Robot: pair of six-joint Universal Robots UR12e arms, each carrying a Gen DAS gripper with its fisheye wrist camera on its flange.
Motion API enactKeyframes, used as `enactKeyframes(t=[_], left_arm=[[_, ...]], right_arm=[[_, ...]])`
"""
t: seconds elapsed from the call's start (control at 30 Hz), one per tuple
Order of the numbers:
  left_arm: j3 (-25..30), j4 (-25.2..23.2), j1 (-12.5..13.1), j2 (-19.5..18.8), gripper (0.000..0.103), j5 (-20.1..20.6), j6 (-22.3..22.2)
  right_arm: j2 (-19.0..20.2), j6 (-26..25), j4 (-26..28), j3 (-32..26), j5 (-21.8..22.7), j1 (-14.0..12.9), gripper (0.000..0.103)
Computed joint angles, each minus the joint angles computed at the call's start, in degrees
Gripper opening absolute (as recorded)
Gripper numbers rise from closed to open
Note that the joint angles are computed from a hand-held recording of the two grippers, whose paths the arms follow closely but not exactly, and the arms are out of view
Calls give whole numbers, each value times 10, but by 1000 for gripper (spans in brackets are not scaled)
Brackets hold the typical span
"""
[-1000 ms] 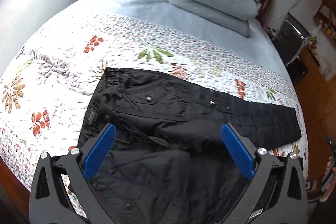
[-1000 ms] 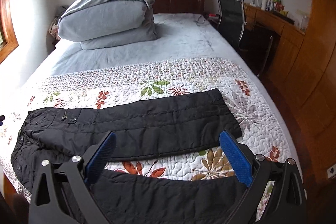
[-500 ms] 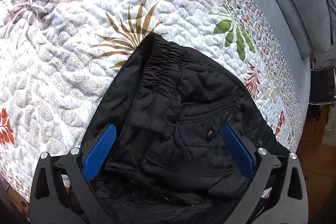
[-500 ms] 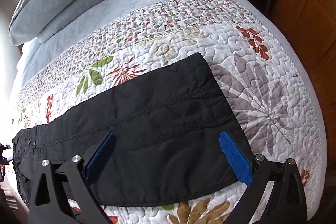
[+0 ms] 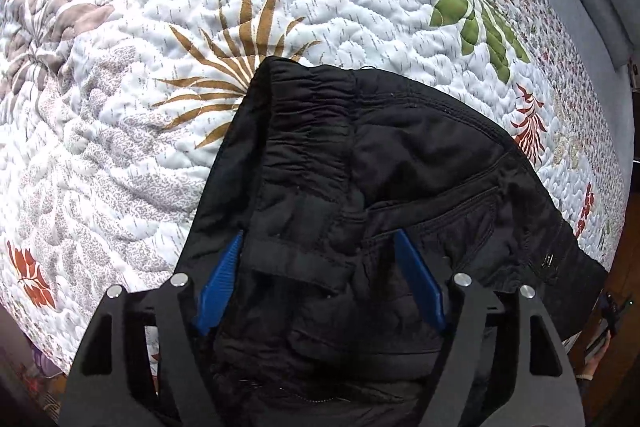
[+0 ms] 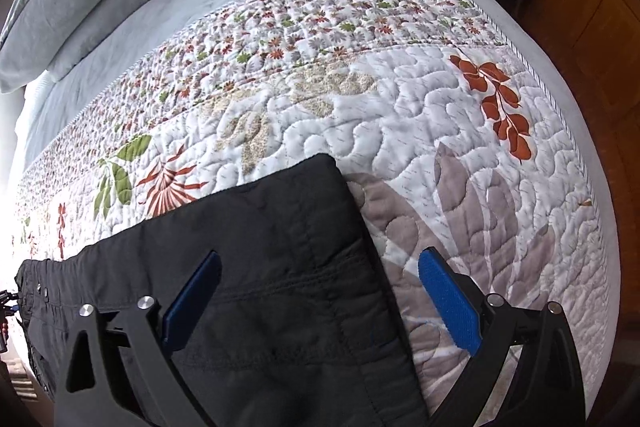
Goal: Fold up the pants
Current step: 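Lower both tools onto the pants waistband and close both on it, then lift the waistband with both tools, fold it over onto the legs, open both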
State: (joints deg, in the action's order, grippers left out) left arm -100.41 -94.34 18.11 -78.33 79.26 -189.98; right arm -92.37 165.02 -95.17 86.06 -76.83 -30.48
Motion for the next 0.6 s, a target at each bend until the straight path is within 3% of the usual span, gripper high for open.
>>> enactKeyframes(t=[0.1,0.17,0.2,0.23,0.27,0.33,0.37,0.4,0.5,0.6], left_arm=[[6,-1,-10,-7,65,16,7],[10,0,-18,-12,57,25,11],[11,3,-20,-13,52,24,15],[10,9,-18,-13,32,5,19],[11,14,-20,-13,30,2,15],[17,24,-42,-24,28,20,10],[18,28,-50,-27,27,33,12],[18,32,-56,-28,26,40,11],[17,53,-67,-27,20,49,6],[11,83,-76,-16,11,46,12]], right_arm=[[11,18,-1,-4,-3,10,100],[17,25,-13,-4,-37,27,100],[18,21,-23,-2,-57,35,93],[19,16,-32,0,-73,43,80],[17,6,-44,2,-88,51,77],[17,-3,-57,2,-129,66,46],[16,-4,-57,1,-130,67,38],[14,-6,-58,0,-129,68,23],[2,-33,-83,7,-139,75,14],[-21,-57,-131,24,-141,78,13]])
